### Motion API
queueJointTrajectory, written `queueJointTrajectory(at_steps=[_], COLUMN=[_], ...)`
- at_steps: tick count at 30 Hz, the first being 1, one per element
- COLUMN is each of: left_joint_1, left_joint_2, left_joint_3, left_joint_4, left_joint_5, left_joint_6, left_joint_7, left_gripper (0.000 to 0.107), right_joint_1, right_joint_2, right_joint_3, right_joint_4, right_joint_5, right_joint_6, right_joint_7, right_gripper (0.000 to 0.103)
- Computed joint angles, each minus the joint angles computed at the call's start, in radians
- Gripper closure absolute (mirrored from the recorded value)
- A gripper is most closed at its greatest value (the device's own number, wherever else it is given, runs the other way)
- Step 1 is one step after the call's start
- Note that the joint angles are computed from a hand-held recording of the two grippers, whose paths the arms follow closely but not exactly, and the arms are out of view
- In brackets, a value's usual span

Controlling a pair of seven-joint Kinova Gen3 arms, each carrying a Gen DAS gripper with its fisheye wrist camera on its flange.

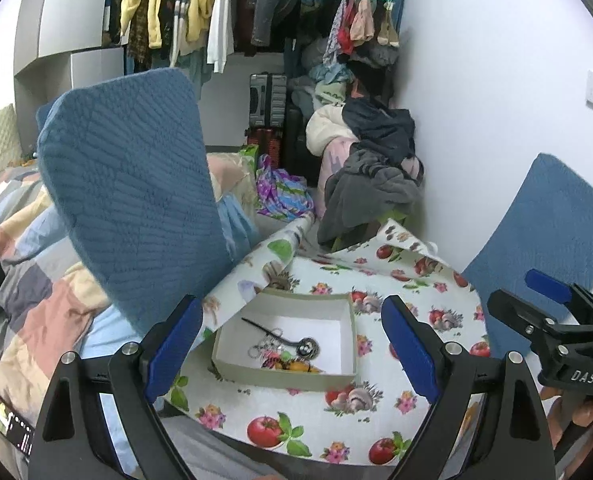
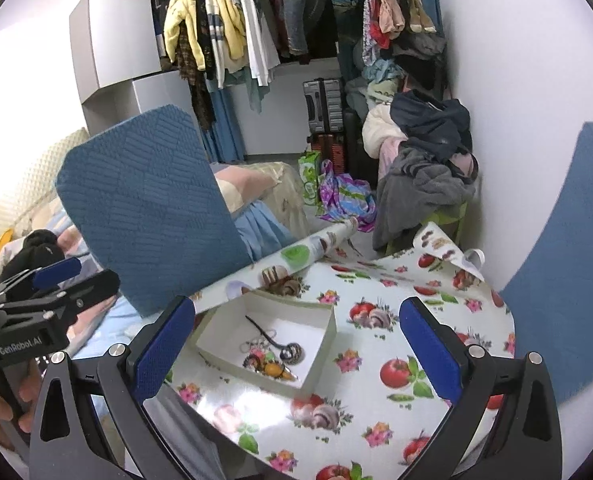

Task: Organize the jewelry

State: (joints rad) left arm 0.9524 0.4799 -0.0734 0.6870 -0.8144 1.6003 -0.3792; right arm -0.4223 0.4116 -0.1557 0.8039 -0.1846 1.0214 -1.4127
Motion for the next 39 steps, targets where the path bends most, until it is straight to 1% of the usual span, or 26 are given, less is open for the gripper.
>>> queueJointTrajectory(at_steps=[5, 8, 10, 13, 16, 20, 22, 24, 27, 32, 39], left_joint_1=[0.007, -0.002, -0.007, -0.02, -0.038, -0.057, -0.069, -0.083, -0.099, -0.116, -0.12], left_joint_2=[-0.033, -0.041, -0.058, -0.073, -0.094, -0.108, -0.11, -0.119, -0.125, -0.136, -0.143], left_joint_3=[0.019, 0.037, 0.048, 0.068, 0.091, 0.114, 0.123, 0.129, 0.141, 0.152, 0.159], left_joint_4=[0.112, 0.162, 0.224, 0.289, 0.357, 0.433, 0.457, 0.49, 0.52, 0.561, 0.581], left_joint_5=[0.006, 0.009, 0.005, -0.001, 0.0, -0.008, -0.005, 0.0, 0.007, 0.014, 0.002], left_joint_6=[-0.038, -0.051, -0.084, -0.113, -0.156, -0.198, -0.212, -0.238, -0.259, -0.293, -0.307], left_joint_7=[0.083, 0.112, 0.149, 0.189, 0.218, 0.252, 0.26, 0.275, 0.28, 0.283, 0.296], left_gripper=[0.016, 0.016, 0.016, 0.016, 0.016, 0.016, 0.016, 0.016, 0.016, 0.016, 0.016], right_joint_1=[0.015, 0.022, 0.025, 0.016, 0.009, 0.001, -0.017, -0.015, -0.009, -0.021, -0.013], right_joint_2=[-0.061, -0.081, -0.092, -0.113, -0.112, -0.118, -0.121, -0.122, -0.114, -0.115, -0.128], right_joint_3=[-0.006, -0.009, -0.012, -0.011, -0.011, -0.015, -0.006, -0.01, -0.016, -0.006, -0.012], right_joint_4=[0.155, 0.216, 0.254, 0.334, 0.368, 0.439, 0.466, 0.49, 0.501, 0.525, 0.557], right_joint_5=[-0.009, -0.015, -0.018, -0.002, 0.009, 0.018, 0.048, 0.051, 0.045, 0.075, 0.081], right_joint_6=[-0.082, -0.111, -0.134, -0.2, -0.223, -0.287, -0.322, -0.352, -0.363, -0.383, -0.402], right_joint_7=[0.005, 0.002, 0.001, -0.003, -0.016, -0.031, -0.058, -0.066, -0.075, -0.112, -0.124], right_gripper=[0.0, 0.0, 0.0, 0.0, 0.0, 0.0, 0.0, 0.0, 0.0, 0.0, 0.0])
